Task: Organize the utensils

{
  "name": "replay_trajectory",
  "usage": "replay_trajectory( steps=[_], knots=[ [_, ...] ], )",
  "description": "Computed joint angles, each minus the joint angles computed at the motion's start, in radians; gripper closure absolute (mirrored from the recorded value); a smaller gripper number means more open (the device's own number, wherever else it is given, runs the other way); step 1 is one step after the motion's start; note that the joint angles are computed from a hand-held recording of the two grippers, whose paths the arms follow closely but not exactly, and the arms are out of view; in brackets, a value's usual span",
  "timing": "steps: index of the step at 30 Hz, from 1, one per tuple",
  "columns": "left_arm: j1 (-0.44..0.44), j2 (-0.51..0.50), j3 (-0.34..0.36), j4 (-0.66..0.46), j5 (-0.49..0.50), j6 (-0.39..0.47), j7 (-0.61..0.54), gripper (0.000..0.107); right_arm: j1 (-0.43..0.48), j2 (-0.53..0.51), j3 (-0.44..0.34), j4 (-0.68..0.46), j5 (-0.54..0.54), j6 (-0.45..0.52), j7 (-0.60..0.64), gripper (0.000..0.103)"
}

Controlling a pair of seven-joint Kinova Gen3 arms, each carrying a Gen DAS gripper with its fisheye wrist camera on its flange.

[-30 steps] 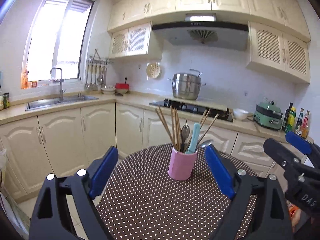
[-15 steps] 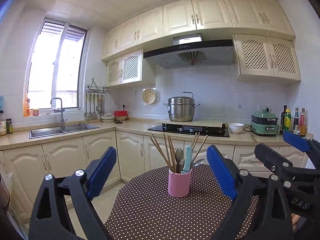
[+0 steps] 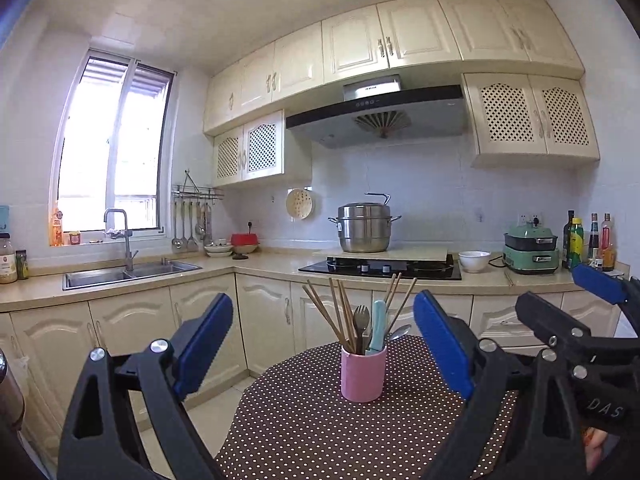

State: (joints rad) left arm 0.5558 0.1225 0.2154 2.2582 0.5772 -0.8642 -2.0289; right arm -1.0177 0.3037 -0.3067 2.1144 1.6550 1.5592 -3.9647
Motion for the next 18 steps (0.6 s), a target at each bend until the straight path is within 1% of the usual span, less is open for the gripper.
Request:
replay_trajectory(
  steps=[6,13,18],
  knots=[
    [-0.009,-0.001,-0.004,-0.001,-0.008,0.016,0.019,0.017,0.001,-0.004,-0.003,0.007,-0.002,-0.002,-0.008,0.013],
    [-0.009,0.005,-0.006,0.003,0.001,-0.004,0.022,0.017,0.008,-0.007,-0.003,0.005,-0.005,-0.019,-0.001,0.013],
    [0.001,0.014,-0.006,0.002,0.017,-0.015,-0.001,0.017,0.01,-0.008,-0.002,0.0,-0.01,-0.027,0.014,0.013]
  ],
)
